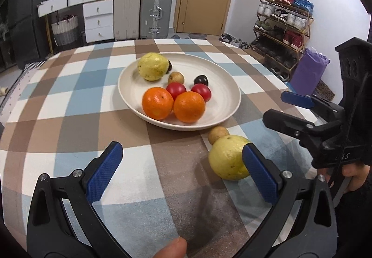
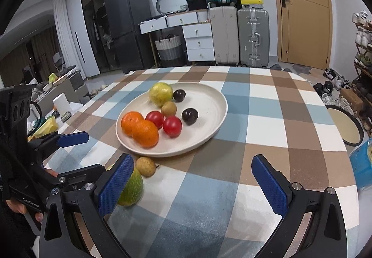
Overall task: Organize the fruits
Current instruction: 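Withdraw both tools from the plate toward the yellow pomelo and potato, then close the left tool on the yellow-green pomelo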
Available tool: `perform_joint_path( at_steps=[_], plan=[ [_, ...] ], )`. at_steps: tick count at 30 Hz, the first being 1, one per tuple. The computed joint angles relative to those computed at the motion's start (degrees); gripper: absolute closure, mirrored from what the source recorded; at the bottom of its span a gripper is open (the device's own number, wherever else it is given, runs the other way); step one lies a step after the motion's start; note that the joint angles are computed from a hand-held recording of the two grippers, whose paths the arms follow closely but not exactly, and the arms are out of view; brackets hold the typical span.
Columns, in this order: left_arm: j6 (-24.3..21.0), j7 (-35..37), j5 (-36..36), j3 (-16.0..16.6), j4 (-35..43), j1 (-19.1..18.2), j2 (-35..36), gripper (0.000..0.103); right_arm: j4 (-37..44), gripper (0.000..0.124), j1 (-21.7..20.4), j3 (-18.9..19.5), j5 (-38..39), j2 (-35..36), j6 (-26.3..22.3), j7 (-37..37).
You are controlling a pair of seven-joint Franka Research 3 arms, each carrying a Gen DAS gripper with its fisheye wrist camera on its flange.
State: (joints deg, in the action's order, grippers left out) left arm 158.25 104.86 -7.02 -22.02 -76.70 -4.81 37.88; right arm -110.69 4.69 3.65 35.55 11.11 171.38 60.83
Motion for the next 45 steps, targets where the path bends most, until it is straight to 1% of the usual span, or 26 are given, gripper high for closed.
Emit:
perform_joint_path(
  at_steps=[2, 6, 8, 10, 15, 16, 17, 18, 20, 21, 22, 23, 24, 25, 26, 28, 31, 33, 36, 39, 41, 43, 44, 45],
  plan=[
    [-1.45, 0.91, -0.93, -1.11, 0.70, 0.64, 0.43, 0.001, 0.01, 0.021, 0.16, -0.36, -0.55, -0.01, -0.69, 0.70],
    [-2.24, 1.00, -1.10, -0.58, 1.09, -0.04, 0.54, 0.001, 0.09, 0.021, 0.71, -1.41, -2.73, 0.07, -2.18, 3.04],
    [-4.29, 1.78, -1.75, -1.21, 2.47, 0.06, 1.34, 0.001, -0.14, 0.021, 1.01, -1.98, -4.20, -0.04, -2.07, 4.53],
    [-5.54, 1.80, -1.36, -0.46, 3.43, -0.93, 1.81, 0.001, -0.44, 0.021, 1.49, -2.77, -6.32, -0.09, -1.61, 6.61],
    [-6.92, 2.46, -0.56, 0.42, 4.94, -2.66, 2.66, 0.001, -0.19, 0.021, 0.57, -2.22, -6.49, 0.05, -2.22, 7.37],
    [-7.24, 2.97, -0.66, 0.20, 5.20, -2.65, 2.83, 0.003, -0.19, 0.021, 0.64, -2.34, -6.85, 0.06, -2.35, 7.78],
    [-7.47, 3.84, -0.97, -0.25, 5.37, -2.42, 3.01, 0.009, -0.15, 0.021, 0.60, -2.36, -6.96, 0.08, -2.50, 8.03],
    [-7.94, 4.58, -1.38, -0.65, 5.76, -2.20, 3.28, 0.012, -0.05, 0.021, 0.49, -2.30, -6.89, 0.14, -2.62, 8.13],
    [-9.05, 6.95, -3.42, -2.39, 6.25, -1.05, 3.76, 0.024, -0.02, 0.021, 0.31, -2.15, -6.69, 0.11, -2.83, 8.13],
    [-9.48, 7.82, -4.25, -2.79, 6.28, -0.75, 3.80, 0.027, 0.00, 0.021, 0.26, -2.10, -6.63, 0.11, -2.88, 8.11],
    [-10.34, 9.06, -5.09, -3.35, 6.53, -0.41, 3.96, 0.032, 0.00, 0.021, 0.25, -2.09, -6.64, 0.11, -2.88, 8.12],
    [-10.83, 10.15, -5.84, -3.66, 6.52, -0.23, 3.94, 0.040, 0.01, 0.021, 0.21, -2.03, -6.58, 0.12, -2.84, 7.99],
    [-11.55, 12.10, -6.96, -4.56, 6.55, 0.33, 4.03, 0.044, 0.01, 0.021, 0.21, -2.01, -6.60, 0.14, -2.81, 7.93],
    [-11.92, 13.29, -7.85, -4.84, 6.36, 0.50, 3.86, 0.052, 0.04, 0.021, 0.22, -2.02, -6.65, 0.16, -2.83, 7.93],
    [-12.18, 14.35, -8.47, -4.89, 6.21, 0.46, 3.70, 0.053, 0.02, 0.021, 0.23, -2.05, -6.70, 0.14, -2.86, 8.01],
    [-11.90, 14.92, -9.10, -4.13, 5.77, -0.11, 3.23, 0.054, 0.02, 0.021, 0.17, -1.94, -6.51, 0.13, -2.81, 7.87],
    [-12.19, 15.69, -10.67, -3.90, 5.37, -0.04, 2.84, 0.054, 0.05, 0.021, 0.22, -1.97, -6.61, 0.16, -2.80, 7.95],
    [-11.39, 15.42, -10.88, -3.16, 4.86, -0.38, 2.42, 0.054, 0.06, 0.021, 0.19, -1.94, -6.55, 0.18, -2.81, 7.81],
    [-9.20, 14.53, -11.19, -2.47, 3.78, -0.32, 1.69, 0.054, 0.12, 0.021, 0.05, -1.62, -6.06, 0.24, -2.73, 7.14],
    [-5.98, 11.85, -10.43, -1.08, 2.80, -0.57, 1.05, 0.055, 0.64, 0.021, -1.09, -0.21, -2.54, 0.31, -4.03, 3.80],
    [-4.73, 9.90, -10.08, -0.73, 2.57, -0.17, 0.91, 0.056, 1.04, 0.021, -1.15, 0.00, -1.43, 0.43, -5.05, 2.25],
    [-4.48, 8.14, -9.52, -0.48, 2.92, 0.17, 1.10, 0.057, 1.38, 0.021, -0.99, 0.01, -0.83, 0.54, -5.91, 0.96],
    [-4.06, 7.48, -9.25, -0.43, 2.91, 0.35, 1.13, 0.063, 1.45, 0.021, -0.95, 0.10, -0.32, 0.51, -6.22, 0.25],
    [-3.59, 7.58, -9.48, -1.06, 2.77, 1.00, 1.15, 0.064, 1.61, 0.021, -0.94, 0.22, 0.29, 0.55, -6.67, -0.47]
  ],
)
